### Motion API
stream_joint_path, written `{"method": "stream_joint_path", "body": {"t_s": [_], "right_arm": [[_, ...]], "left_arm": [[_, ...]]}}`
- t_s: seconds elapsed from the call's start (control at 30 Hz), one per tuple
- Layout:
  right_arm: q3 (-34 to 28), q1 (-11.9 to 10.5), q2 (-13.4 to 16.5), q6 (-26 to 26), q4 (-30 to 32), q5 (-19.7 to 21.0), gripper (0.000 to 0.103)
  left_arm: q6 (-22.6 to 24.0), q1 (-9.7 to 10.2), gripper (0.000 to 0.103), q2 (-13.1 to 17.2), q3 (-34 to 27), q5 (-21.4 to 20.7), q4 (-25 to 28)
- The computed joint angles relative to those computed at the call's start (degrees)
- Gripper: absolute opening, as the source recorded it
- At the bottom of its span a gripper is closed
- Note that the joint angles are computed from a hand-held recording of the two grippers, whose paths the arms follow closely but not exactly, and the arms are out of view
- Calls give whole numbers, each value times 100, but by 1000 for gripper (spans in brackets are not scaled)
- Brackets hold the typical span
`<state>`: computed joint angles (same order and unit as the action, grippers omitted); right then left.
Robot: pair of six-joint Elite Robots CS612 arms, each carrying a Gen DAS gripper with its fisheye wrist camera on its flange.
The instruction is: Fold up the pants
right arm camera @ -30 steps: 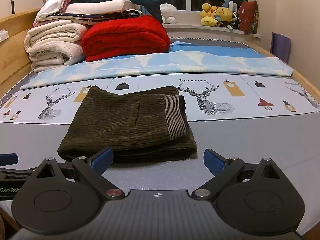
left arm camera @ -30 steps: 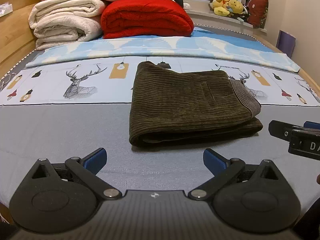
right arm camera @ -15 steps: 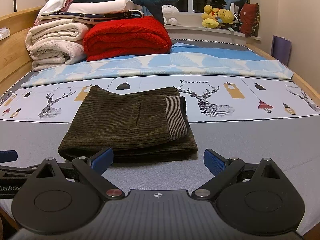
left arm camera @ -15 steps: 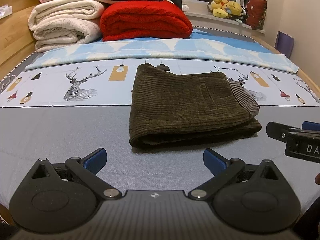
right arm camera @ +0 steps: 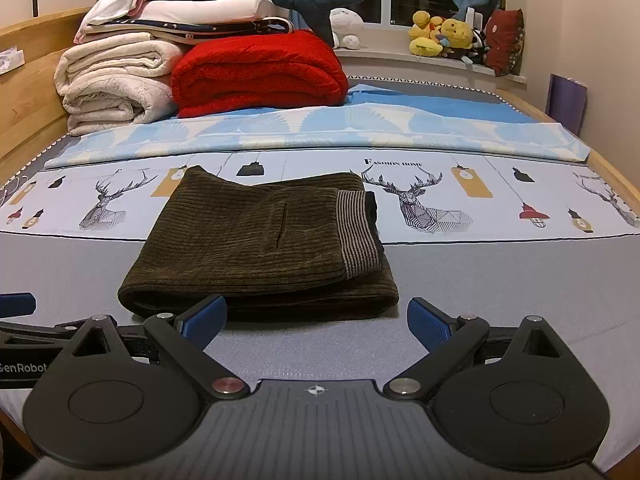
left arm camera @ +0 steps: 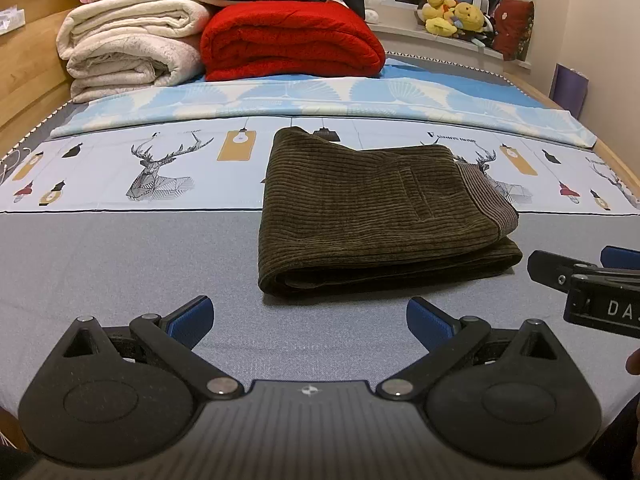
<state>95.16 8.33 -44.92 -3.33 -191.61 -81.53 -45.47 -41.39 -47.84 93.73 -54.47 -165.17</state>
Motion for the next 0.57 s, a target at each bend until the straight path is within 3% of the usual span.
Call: {"method": "stream_joint_path", "body": {"t_s": [0.57], "right_arm": [[-17, -6, 6, -28, 29, 21, 97]], "left_arm": [[-3, 7, 103, 6, 0, 2, -11]]}}
